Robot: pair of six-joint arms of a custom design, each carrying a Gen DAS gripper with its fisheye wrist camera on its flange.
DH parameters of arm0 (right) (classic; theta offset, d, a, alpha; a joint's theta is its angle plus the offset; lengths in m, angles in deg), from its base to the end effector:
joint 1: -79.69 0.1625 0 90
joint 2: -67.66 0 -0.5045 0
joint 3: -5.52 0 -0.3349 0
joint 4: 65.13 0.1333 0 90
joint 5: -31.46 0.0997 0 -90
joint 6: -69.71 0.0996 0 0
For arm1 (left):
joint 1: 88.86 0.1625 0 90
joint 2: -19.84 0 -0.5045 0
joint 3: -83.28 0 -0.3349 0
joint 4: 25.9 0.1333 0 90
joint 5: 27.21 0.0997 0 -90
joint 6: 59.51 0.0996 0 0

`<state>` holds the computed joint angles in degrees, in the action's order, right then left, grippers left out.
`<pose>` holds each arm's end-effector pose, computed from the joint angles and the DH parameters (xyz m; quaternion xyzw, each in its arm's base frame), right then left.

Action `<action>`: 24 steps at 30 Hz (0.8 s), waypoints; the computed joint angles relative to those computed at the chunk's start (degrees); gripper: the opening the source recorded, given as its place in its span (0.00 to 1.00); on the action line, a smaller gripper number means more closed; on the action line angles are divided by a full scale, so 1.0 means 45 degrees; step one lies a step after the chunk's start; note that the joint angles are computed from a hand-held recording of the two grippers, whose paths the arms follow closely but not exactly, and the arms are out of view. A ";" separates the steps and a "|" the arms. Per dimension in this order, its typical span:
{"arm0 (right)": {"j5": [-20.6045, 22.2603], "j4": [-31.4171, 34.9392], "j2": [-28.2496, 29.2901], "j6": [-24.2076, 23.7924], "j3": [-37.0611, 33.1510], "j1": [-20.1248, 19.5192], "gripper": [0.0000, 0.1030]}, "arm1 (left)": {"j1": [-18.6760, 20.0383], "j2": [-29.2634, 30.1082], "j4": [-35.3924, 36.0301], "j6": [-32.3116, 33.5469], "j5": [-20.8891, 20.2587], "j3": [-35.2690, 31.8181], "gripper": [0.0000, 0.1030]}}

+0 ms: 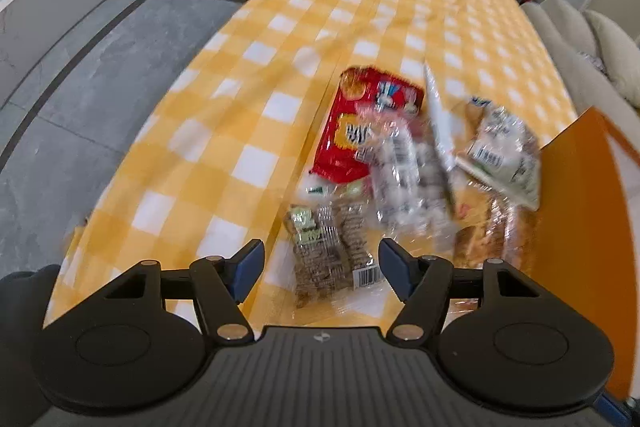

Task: Organize snacks
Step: 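Withdraw both grippers from the box back toward the snack pile, then grasp the clear nut-bar bag with the left gripper while the right grasps the white-ball tray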

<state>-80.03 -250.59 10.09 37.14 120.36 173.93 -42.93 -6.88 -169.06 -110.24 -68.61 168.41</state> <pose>0.1400 -0.5785 0.2954 0.2353 -0.9002 0.2685 0.2495 -0.3509 -0.6615 0.0294 -0.0341 0.9100 -0.2743 0.3090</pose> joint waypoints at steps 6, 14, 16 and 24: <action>0.0163 0.0123 -0.0249 0.0181 0.0142 -0.0078 0.62 | 0.0113 0.0296 -0.0856 0.0250 -0.0003 0.0111 0.57; 0.0126 -0.0028 -0.0354 0.0149 0.0261 -0.0136 0.62 | 0.0161 -0.0112 -0.0790 -0.1159 -0.0618 0.0544 0.46; 0.0081 -0.0087 -0.0324 0.0159 0.0238 -0.0155 0.62 | 0.0156 -0.0279 -0.0869 -0.1460 -0.0838 0.0823 0.46; 0.0464 0.0255 -0.0096 0.0457 -0.0292 -0.0461 0.57 | 0.0037 -0.0816 -0.1427 -0.1185 -0.1307 0.1925 0.47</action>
